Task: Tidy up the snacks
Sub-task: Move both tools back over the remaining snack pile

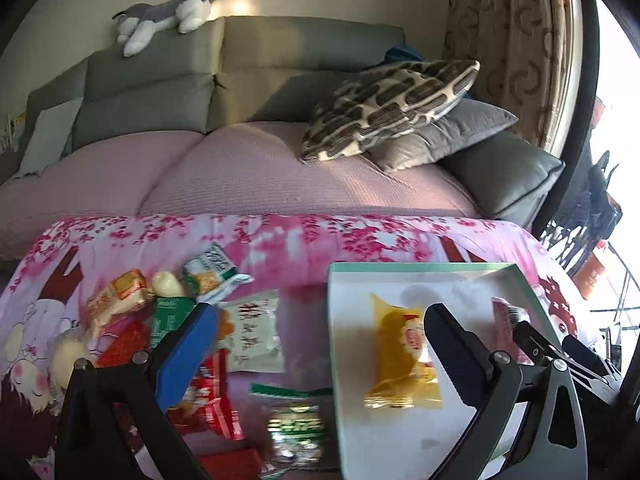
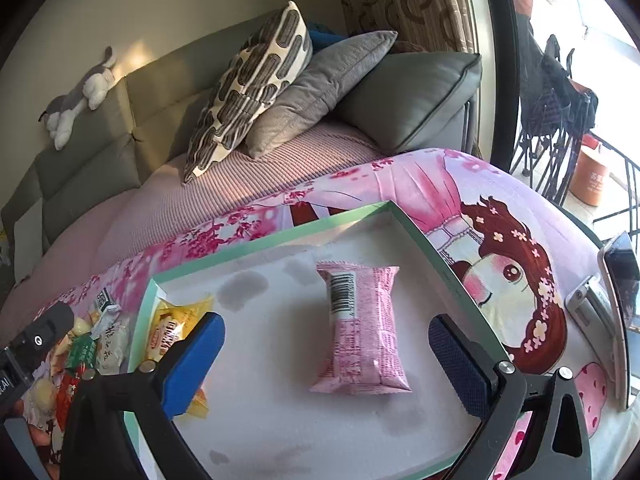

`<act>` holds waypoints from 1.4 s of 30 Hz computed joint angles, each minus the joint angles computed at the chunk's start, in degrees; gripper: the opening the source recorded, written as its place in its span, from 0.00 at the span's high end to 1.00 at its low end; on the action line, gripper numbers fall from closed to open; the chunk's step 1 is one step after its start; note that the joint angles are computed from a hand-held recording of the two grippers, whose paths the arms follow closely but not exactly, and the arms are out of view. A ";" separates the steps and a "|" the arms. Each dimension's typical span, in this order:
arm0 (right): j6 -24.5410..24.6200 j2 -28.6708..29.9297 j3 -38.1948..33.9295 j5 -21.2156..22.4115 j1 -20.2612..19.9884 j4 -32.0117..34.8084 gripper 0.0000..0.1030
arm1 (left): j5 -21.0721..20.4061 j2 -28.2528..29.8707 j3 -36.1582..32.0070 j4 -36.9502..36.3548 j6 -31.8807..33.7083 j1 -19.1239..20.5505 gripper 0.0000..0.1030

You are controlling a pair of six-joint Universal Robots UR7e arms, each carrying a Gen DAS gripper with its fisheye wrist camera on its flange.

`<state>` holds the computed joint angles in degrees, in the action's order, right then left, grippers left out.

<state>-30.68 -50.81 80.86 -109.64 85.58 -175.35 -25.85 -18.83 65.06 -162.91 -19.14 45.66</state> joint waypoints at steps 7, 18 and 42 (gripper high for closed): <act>-2.38 0.04 2.06 3.91 1.19 -0.54 0.00 | 4.12 -5.80 8.40 1.34 -6.83 -0.55 0.00; -3.20 -0.27 5.35 8.62 3.68 6.22 0.00 | 11.45 -18.12 20.90 26.09 -36.23 -1.20 0.00; -8.64 4.53 9.83 8.62 8.98 9.01 0.03 | 3.99 -25.43 27.16 36.70 -47.61 4.25 0.00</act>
<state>-39.32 -46.28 90.70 -101.02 94.57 -166.34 -21.86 -44.25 92.22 -126.20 -66.76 49.91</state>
